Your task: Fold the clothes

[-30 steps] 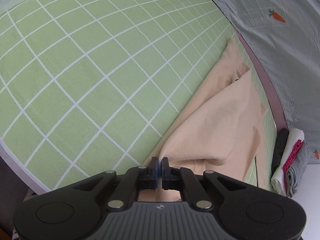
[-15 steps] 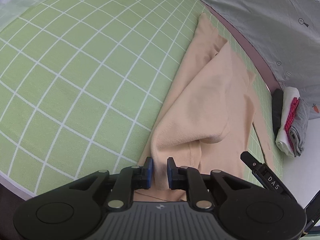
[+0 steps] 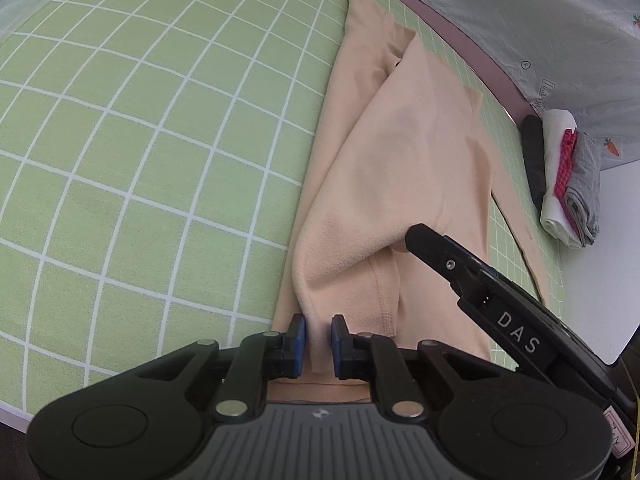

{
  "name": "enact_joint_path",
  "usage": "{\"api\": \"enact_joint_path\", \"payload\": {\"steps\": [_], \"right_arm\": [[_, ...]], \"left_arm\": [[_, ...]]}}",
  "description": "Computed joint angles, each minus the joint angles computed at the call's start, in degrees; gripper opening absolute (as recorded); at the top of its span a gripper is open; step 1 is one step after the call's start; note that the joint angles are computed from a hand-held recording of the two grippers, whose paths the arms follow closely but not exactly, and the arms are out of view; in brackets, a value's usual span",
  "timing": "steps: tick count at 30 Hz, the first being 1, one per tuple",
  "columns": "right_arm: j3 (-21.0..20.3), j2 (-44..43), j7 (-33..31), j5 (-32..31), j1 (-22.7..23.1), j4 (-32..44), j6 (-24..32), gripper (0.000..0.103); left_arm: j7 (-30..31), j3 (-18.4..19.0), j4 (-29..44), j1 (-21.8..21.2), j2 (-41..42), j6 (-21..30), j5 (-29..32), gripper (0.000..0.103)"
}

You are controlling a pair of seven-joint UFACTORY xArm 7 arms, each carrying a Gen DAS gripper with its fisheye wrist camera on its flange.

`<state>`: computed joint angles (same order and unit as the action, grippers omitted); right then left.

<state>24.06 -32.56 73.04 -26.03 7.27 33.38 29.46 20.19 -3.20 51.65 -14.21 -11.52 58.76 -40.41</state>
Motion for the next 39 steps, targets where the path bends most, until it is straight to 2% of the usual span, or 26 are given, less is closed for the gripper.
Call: {"api": "enact_joint_path", "payload": {"steps": [1,3,4,5,7,10,12,14,16,17,19,21,23,27,30,36,39], "right_arm": [[0.0,0.9,0.0,-0.2,-0.3,0.5,-0.1,0.032],[-0.3,2.5,0.3,-0.3,-0.8,1.1,-0.6,0.023],[-0.4,2.7,0.8,-0.6,-1.0,1.2,-1.2,0.012],[-0.3,2.4,1.6,-1.1,-1.5,1.3,-1.7,0.007],[0.3,0.9,3.5,-2.1,-2.6,1.3,-3.0,0.004],[1.5,-0.5,6.2,-2.4,-4.0,1.3,-3.0,0.004],[1.0,0.6,6.0,-1.0,-3.2,1.2,-1.7,0.008],[0.3,1.8,5.8,0.4,-2.0,1.0,-0.4,0.023],[-0.2,1.8,6.6,1.4,-1.0,0.3,-0.4,0.033],[-0.4,1.8,7.0,1.7,-0.6,-0.1,-0.8,0.034],[-0.7,2.0,7.4,2.0,-0.1,-0.7,-1.8,0.031],[-0.7,1.8,7.6,1.7,-0.1,-1.3,-3.1,0.022],[-0.6,1.0,7.4,1.4,-0.2,-1.6,-3.7,0.002],[-0.5,-4.0,10.2,4.1,-0.1,-3.1,-3.5,0.001],[0.0,-6.4,10.9,6.6,0.7,-3.1,0.4,0.001],[-2.4,-3.9,9.4,11.7,4.1,-3.8,4.9,0.002],[-2.1,-4.9,9.1,10.2,3.4,-3.2,6.0,0.017]], "left_arm": [[0.4,0.1,0.3,0.0,0.4,0.3,-0.1,0.014],[1.3,0.2,0.8,0.1,1.0,0.7,-0.2,0.013],[1.8,0.2,1.0,0.1,1.2,0.8,-0.2,0.012],[2.4,0.2,1.2,0.2,1.5,1.0,-0.2,0.01],[3.5,0.4,1.5,0.5,1.9,1.5,-0.6,0.005],[3.8,0.4,2.1,1.0,2.8,2.4,-0.4,0.004],[4.3,0.4,2.5,1.4,3.3,3.0,-0.3,0.004],[5.2,0.3,2.8,1.7,3.5,3.3,-0.4,0.004],[5.8,0.1,3.0,1.8,3.8,3.3,-0.4,0.004],[6.0,0.0,3.0,1.8,4.0,3.2,-0.5,0.005],[6.7,0.0,3.2,2.0,4.2,3.5,-0.8,0.005],[7.2,-0.1,3.2,2.0,4.3,3.7,-0.7,0.005],[7.7,-0.2,3.3,2.0,4.0,3.6,-0.7,0.004],[9.3,0.4,3.8,2.3,3.1,6.1,-1.4,0.001],[9.7,0.8,3.7,2.7,2.4,8.1,-1.2,0.001],[7.4,-0.3,3.0,2.5,2.5,6.5,3.4,0.003],[6.9,-0.4,3.2,2.2,1.8,4.7,3.7,0.003]]}}
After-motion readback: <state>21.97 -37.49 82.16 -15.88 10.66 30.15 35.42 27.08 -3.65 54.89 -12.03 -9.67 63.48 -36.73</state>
